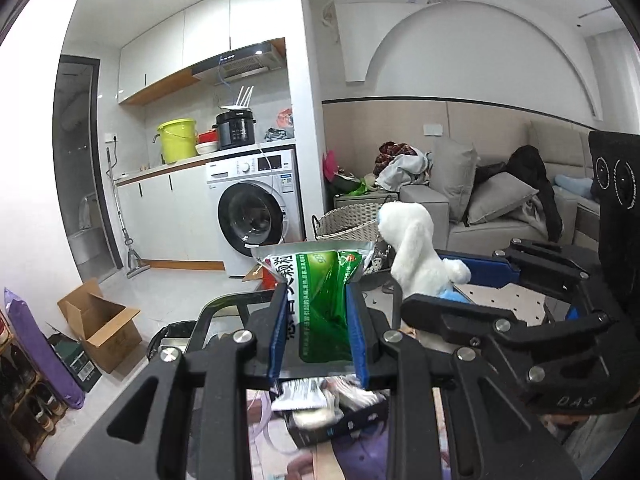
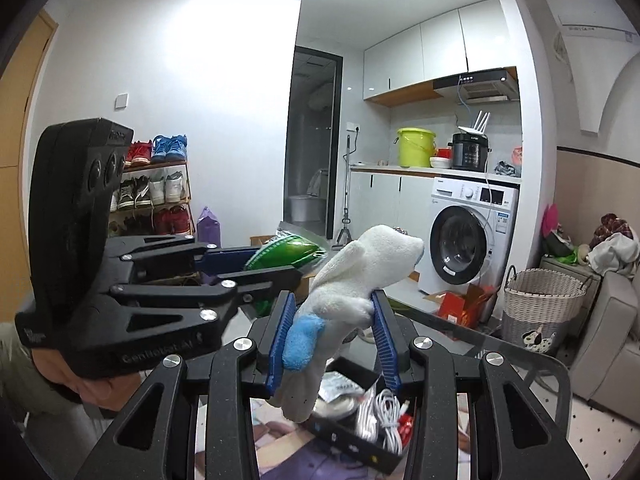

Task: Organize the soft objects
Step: 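Lift the green packet and plush toy and carry both over the box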

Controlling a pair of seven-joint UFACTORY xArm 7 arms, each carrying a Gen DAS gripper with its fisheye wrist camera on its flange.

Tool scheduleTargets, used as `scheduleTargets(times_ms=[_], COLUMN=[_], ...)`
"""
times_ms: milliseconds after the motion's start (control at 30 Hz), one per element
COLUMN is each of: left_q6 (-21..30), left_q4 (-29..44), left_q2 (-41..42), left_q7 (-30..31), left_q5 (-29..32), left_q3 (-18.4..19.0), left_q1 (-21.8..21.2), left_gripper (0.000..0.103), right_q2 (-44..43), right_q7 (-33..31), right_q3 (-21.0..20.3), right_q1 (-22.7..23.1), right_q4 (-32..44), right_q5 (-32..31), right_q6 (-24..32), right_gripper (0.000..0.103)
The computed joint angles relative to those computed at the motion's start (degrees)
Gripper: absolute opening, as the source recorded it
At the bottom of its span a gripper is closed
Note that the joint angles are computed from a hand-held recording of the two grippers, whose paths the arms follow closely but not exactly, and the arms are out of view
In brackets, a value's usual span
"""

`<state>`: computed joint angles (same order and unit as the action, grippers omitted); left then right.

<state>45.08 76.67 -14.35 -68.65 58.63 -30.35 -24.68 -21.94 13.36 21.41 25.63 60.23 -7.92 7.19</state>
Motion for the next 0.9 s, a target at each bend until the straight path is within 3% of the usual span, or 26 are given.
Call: scheduleTargets(times_ms=[167,367,533,733,900], left_q6=[-1.62,-2.09,-2.99,-0.22,0.59], left_q4=[2.43,6.18,7.97,9.76,10.60], left_q2=[4.27,9.31,12.21,15.43,17.64], left_q7=[0.70,1.29,6.60,11.34,16.62], left_q5=[0.26,-1.81,-9.90,-17.93,-25.86], left_q3=[2.57,7.31,11.05,13.50,15.16], left_q1=[0.10,-2.28,-4.50,-6.49,-7.34], left_gripper=[0.026,0.026,0.026,0.026,0.026], right_q2=[8.44,17.59,21.77,24.07,26.15], right_q7=[-4.37,-3.69,-3.78,-5.03,-9.44], right_q3=[-3.47,-4.72,-6.51,-7.56,-7.87], right_q1=[2.34,1.36,1.92,2.13,1.69], right_q4=[7.61,16.15,21.09,23.64,24.57], right_q5=[2.25,1.01,1.88,3.13,9.55], right_q6=[3.11,7.63,13.49,20.24,25.01], right_gripper=[0.038,0.038,0.038,0.038,0.038])
